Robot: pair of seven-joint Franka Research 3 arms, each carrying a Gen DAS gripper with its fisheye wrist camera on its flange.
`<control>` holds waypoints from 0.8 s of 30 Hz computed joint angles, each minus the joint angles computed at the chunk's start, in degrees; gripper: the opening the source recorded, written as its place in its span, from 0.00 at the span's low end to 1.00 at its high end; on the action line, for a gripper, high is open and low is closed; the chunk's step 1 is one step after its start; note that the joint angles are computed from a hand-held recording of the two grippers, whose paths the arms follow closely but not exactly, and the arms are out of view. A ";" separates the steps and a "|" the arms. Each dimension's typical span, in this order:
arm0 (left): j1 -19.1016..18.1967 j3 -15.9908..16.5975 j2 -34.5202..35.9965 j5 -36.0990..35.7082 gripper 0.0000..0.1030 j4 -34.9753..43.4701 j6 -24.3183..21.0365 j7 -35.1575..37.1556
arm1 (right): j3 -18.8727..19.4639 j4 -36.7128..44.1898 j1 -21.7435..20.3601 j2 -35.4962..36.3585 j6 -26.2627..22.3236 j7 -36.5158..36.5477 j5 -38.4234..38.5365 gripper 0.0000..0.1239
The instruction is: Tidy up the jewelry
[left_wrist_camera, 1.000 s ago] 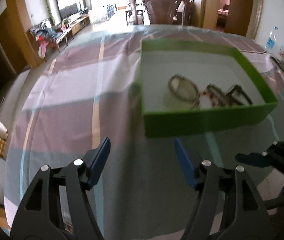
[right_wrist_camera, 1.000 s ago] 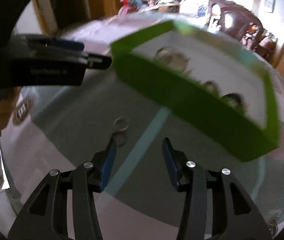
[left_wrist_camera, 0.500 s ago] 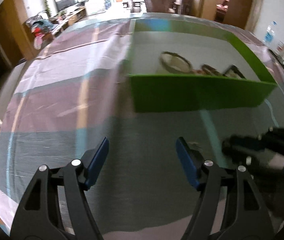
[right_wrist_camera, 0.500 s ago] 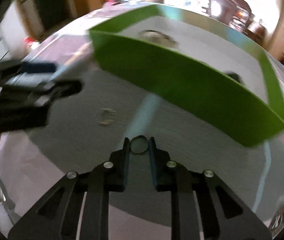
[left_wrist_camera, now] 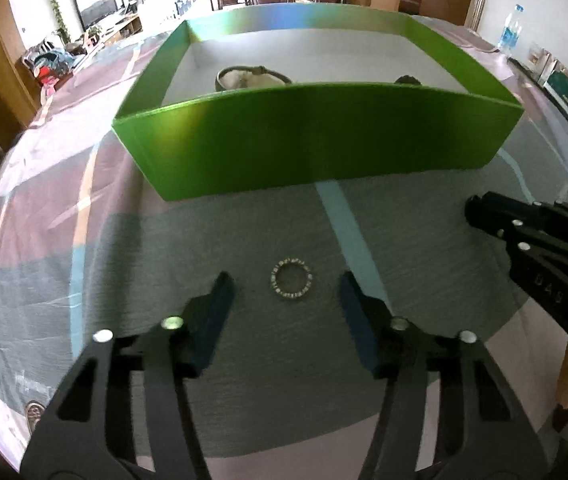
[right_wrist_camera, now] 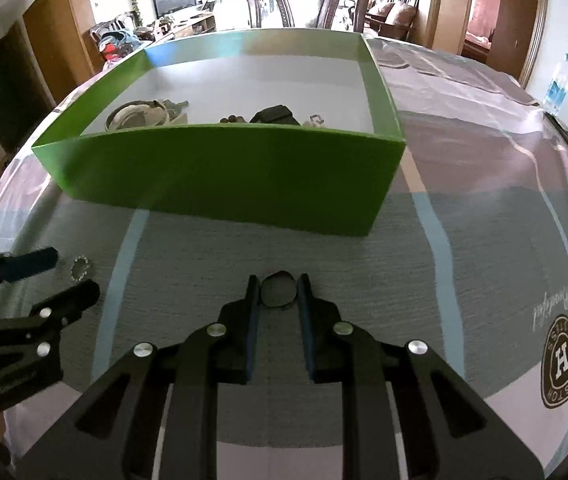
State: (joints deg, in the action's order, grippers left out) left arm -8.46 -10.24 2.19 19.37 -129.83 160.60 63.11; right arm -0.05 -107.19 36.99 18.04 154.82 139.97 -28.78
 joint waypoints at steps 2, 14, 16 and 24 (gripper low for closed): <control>-0.03 -0.02 0.05 0.09 0.48 0.00 0.48 -0.28 | -0.07 -0.62 -0.49 -0.10 0.93 -0.45 0.29 0.16; 0.01 0.82 0.14 8.99 0.21 -0.49 2.86 -9.69 | -0.45 -1.63 0.21 -1.00 0.88 2.08 -2.61 0.16; 0.05 0.92 0.24 10.60 0.23 -0.48 3.19 -11.21 | -0.52 -1.66 0.36 -1.05 0.73 2.65 -3.41 0.16; 0.54 1.37 0.51 14.30 0.32 -0.77 5.02 -15.09 | -0.11 -2.17 -0.12 -1.30 2.14 1.81 -2.41 0.22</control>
